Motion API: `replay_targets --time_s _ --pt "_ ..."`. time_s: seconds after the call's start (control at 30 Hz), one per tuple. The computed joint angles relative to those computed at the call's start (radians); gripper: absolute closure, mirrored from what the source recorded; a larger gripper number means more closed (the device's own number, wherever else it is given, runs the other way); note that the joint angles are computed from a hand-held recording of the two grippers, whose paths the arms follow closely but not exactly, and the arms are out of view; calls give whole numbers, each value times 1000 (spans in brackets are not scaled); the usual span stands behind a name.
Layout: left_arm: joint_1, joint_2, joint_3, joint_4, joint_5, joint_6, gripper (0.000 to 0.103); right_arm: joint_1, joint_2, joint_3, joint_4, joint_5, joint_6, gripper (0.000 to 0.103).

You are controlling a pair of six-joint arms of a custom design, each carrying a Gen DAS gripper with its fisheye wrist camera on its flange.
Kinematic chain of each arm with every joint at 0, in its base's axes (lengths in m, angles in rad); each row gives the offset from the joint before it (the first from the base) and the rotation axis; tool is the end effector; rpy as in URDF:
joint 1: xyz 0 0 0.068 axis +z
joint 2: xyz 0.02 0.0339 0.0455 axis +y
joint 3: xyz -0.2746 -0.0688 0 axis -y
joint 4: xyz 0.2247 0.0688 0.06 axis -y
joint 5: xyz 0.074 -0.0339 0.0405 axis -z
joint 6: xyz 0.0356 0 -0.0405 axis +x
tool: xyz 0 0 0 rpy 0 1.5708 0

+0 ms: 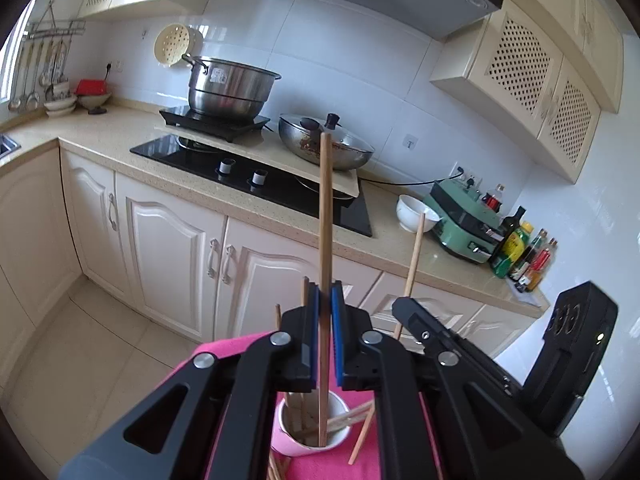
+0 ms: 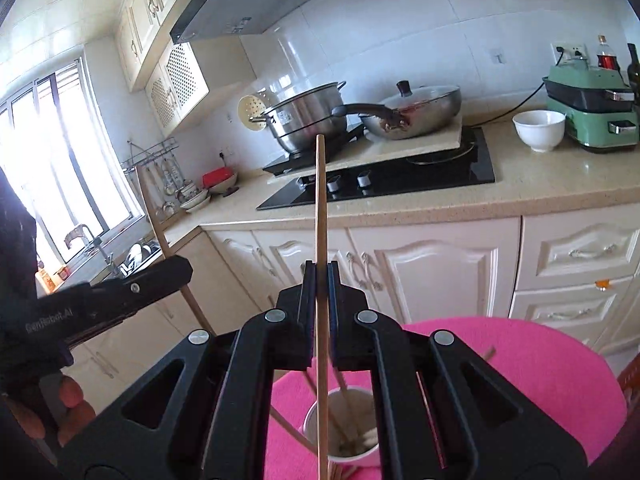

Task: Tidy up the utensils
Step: 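Lift the held chopsticks over the pink cup and release them inside with both grippers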

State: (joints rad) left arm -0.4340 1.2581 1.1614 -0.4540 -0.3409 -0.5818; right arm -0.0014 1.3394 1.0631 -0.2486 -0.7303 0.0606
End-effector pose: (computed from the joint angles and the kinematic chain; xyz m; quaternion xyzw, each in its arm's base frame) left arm 0.2378 -0.0971 0.3565 -0.1461 0.8516 -0.1047 0.4924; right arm 0.2766 0.0234 0.3268 -0.1532 0.8144 0.3230 0.4571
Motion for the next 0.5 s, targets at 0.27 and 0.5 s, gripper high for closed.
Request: replay_targets --time_s 0.27,0.5 --pt "22 52 -75 119 16 24 97 49 48 -15 84 74 13 97" --pt "35 38 -174 170 58 22 97 71 54 -53 142 119 8 97"
